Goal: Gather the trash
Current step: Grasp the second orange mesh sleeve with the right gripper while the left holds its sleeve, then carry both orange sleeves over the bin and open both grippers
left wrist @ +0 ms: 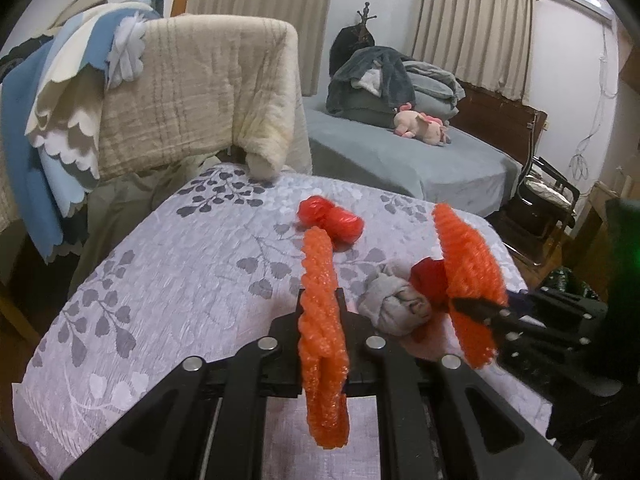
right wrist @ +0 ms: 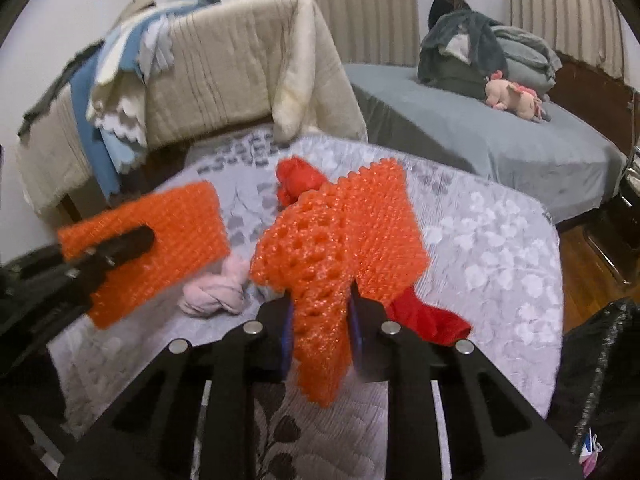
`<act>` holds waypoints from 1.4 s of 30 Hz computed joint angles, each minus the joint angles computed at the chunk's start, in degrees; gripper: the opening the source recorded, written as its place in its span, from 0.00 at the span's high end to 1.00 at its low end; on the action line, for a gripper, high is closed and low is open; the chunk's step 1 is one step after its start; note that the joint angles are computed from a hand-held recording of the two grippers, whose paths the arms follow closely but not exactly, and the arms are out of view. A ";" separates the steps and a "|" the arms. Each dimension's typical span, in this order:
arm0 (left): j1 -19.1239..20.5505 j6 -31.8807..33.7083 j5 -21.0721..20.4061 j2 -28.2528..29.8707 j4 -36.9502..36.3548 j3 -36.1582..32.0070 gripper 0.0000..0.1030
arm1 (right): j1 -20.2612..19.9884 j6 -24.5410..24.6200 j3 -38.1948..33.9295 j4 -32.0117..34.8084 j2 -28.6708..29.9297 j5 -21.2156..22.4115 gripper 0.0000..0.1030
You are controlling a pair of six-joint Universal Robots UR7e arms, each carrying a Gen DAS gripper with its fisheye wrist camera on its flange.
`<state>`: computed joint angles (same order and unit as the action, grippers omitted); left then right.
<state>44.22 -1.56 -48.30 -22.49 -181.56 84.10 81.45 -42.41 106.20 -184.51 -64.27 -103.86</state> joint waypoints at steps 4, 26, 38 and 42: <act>-0.87 0.49 -0.39 -0.18 -0.77 0.02 0.89 | -0.11 0.95 1.55 0.96 -3.17 2.69 0.79; -7.05 -1.43 -3.16 1.42 0.20 -0.78 0.89 | -2.48 1.85 9.95 -0.67 -16.49 5.18 0.79; -10.31 -0.85 -7.38 5.03 1.75 -4.78 0.89 | -6.62 2.26 13.41 -2.16 -23.57 5.52 0.79; -11.21 -0.55 -9.08 6.76 2.79 -6.87 0.89 | -8.80 2.40 14.44 -2.92 -26.16 6.05 0.79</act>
<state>33.01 -2.11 -57.38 -15.74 -178.77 77.23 72.65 -40.01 120.64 -187.44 -90.44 -97.81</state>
